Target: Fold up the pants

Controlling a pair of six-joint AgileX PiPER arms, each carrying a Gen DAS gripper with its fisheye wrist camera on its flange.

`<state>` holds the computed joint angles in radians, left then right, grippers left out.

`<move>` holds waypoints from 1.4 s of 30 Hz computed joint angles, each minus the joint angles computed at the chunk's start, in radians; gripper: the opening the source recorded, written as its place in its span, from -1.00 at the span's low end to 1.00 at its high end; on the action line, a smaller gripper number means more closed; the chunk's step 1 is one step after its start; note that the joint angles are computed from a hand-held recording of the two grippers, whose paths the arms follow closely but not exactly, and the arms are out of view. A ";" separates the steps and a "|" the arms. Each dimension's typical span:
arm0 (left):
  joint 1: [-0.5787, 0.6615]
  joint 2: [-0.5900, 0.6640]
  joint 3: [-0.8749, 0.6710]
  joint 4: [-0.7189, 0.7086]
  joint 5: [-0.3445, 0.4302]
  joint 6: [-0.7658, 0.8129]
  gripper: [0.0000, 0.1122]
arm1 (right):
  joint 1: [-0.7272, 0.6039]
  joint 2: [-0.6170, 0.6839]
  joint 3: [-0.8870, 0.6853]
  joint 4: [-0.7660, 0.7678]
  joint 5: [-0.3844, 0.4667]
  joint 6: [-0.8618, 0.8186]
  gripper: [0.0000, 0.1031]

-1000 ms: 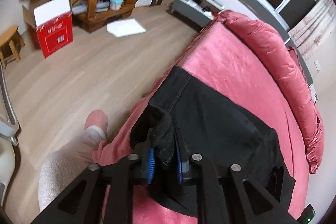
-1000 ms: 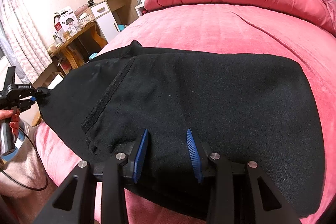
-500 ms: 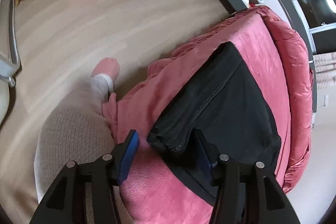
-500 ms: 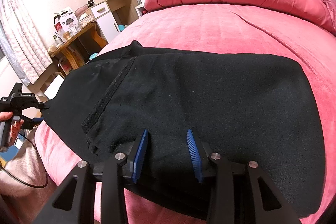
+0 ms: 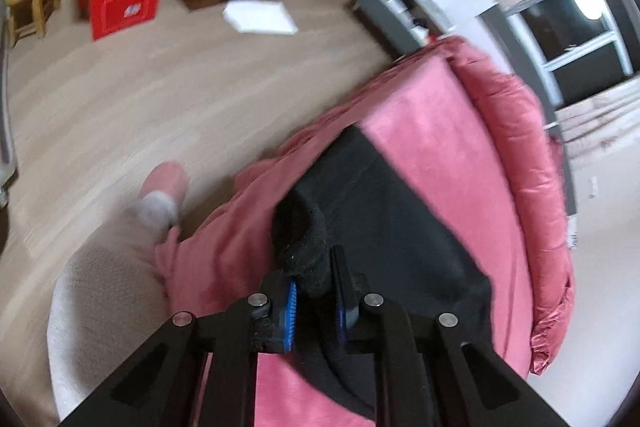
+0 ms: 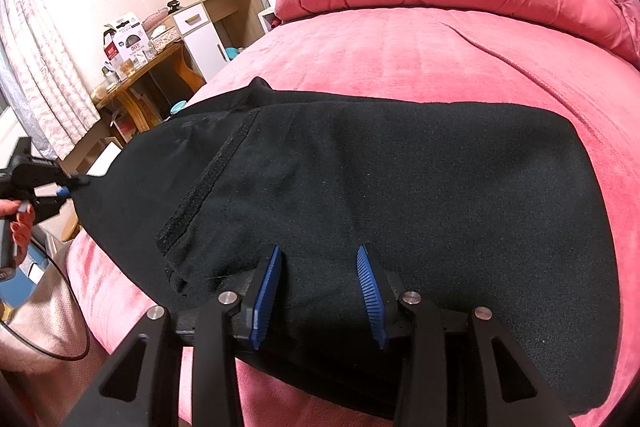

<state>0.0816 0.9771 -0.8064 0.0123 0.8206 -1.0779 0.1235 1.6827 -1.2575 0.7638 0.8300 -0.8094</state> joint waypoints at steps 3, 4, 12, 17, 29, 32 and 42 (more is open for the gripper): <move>-0.155 0.006 -0.087 0.162 -0.017 -0.072 -0.75 | -0.007 0.003 -0.004 0.015 0.013 -0.007 -0.12; -0.231 0.006 -0.114 0.240 -0.014 -0.110 -0.75 | -0.012 0.004 -0.006 0.028 0.024 -0.012 -0.03; -0.605 0.137 -0.351 0.519 -0.050 -0.136 -0.75 | -0.040 -0.029 -0.003 0.060 0.019 0.005 0.17; -0.677 0.293 -0.517 0.424 -0.104 0.027 -0.75 | -0.113 -0.025 -0.034 0.092 0.050 0.080 0.17; -0.830 0.751 -0.963 0.067 -0.040 0.516 -0.75 | -0.257 0.003 -0.091 0.216 0.130 0.120 0.22; -0.851 0.855 -1.056 0.000 0.004 0.596 -0.75 | -0.309 0.005 -0.083 0.284 0.162 0.102 0.30; -0.885 1.100 -1.245 -0.063 0.164 0.704 -0.62 | -0.361 0.027 -0.094 0.267 0.200 0.178 0.30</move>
<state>-0.8029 2.0772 -2.0515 -0.0508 0.9850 -0.3734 -0.2371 1.7096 -1.3517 1.0307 1.0295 -0.6316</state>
